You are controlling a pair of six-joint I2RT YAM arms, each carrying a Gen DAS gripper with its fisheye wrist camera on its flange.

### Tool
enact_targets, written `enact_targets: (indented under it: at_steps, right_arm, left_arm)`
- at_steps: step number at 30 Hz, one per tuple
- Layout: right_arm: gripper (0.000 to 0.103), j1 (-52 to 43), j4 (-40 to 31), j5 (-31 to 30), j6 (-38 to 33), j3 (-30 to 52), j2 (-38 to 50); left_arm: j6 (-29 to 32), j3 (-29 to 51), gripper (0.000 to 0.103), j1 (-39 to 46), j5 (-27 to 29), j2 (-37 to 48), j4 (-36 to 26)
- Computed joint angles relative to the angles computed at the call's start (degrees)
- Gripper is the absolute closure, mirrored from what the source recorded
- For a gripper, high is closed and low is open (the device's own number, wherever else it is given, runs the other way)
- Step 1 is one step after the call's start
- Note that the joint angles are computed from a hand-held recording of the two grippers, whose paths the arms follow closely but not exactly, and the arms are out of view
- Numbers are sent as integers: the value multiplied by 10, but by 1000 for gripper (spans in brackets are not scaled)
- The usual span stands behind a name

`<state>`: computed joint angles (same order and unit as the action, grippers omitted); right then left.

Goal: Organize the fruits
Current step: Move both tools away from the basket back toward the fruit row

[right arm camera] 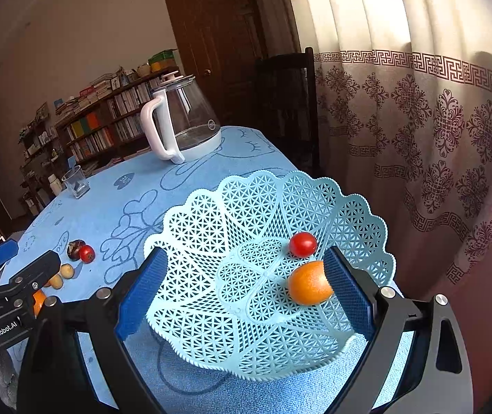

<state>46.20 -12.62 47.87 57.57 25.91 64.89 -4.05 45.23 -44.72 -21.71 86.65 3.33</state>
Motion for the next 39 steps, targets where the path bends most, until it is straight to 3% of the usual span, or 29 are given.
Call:
enact_targets:
  at_steps: [9,21,27,39]
  right_arm:
    - [10,49,-4,24,15,45,66]
    - [10,94,10,31,-17,126,178]
    - [10,112,23,32,-57,170,228]
    - [10,111,55,-28,-96,225,303]
  left_arm:
    - [-3,-35,15,34,11,-36,8]
    - [6,-76,15,91,25,-70,27]
    - [9,-92,15,160,61,-85,28]
    - [25,-94,15,340,148,-59,28]
